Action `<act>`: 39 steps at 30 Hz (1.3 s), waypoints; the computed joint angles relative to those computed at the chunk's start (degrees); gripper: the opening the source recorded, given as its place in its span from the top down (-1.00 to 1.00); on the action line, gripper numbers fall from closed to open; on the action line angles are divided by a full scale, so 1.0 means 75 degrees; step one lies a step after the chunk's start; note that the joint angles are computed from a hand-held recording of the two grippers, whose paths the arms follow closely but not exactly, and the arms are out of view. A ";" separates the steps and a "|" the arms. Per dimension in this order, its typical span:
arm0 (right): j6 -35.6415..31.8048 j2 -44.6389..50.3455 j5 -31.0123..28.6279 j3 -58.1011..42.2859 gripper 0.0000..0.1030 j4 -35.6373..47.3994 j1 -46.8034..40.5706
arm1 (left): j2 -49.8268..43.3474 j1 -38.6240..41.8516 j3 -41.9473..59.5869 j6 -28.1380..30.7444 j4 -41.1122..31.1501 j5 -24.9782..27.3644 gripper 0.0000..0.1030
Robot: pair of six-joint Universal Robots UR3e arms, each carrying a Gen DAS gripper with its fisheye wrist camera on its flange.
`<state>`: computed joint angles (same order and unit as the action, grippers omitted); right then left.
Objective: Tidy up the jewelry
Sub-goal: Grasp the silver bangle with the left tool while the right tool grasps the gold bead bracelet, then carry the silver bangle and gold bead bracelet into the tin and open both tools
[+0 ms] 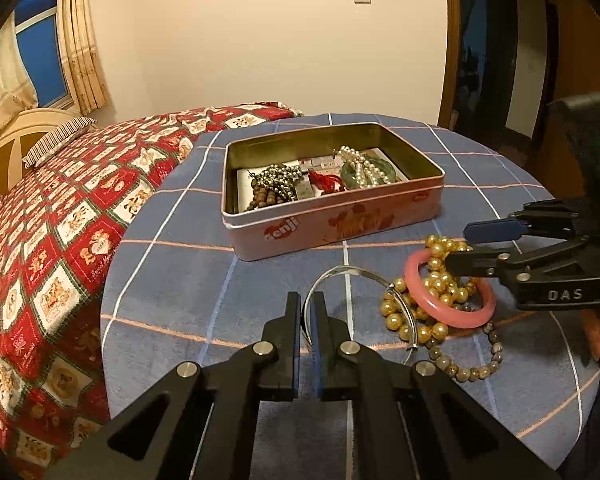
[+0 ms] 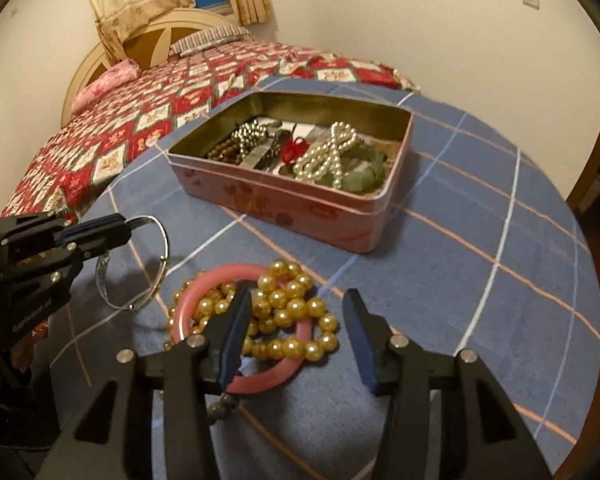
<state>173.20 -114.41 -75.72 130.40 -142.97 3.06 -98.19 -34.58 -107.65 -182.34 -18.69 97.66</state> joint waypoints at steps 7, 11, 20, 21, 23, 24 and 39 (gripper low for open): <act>-0.0306 -0.0153 0.0830 0.0250 0.70 0.0167 -0.0422 | 0.0059 0.0067 -0.0089 -0.0029 0.0072 -0.0036 0.93; -0.0280 -0.0362 0.0719 0.0301 0.74 0.0057 -0.0272 | 0.0120 0.0045 -0.0097 -0.0035 0.0088 -0.0011 0.94; -0.0167 -0.0876 0.0634 0.0066 0.75 0.0126 -0.0104 | 0.0350 0.0013 -0.0019 -0.0048 0.0019 0.0022 0.93; -0.0156 -0.0958 0.0657 -0.0015 0.75 0.0190 -0.0109 | 0.0374 0.0015 -0.0001 -0.0043 0.0012 0.0022 0.93; -0.0156 -0.1000 0.0606 -0.0232 0.75 0.0287 -0.0048 | 0.0429 0.0014 0.0063 -0.0028 -0.0003 0.0011 0.93; -0.0150 -0.1020 0.0587 -0.0328 0.75 0.0326 -0.0019 | 0.0444 0.0008 0.0106 -0.0011 -0.0018 0.0021 0.93; -0.0335 -0.0622 0.0199 -0.1736 0.75 0.0487 0.0206 | 0.0267 0.0084 0.1465 0.0429 -0.0444 0.0144 0.93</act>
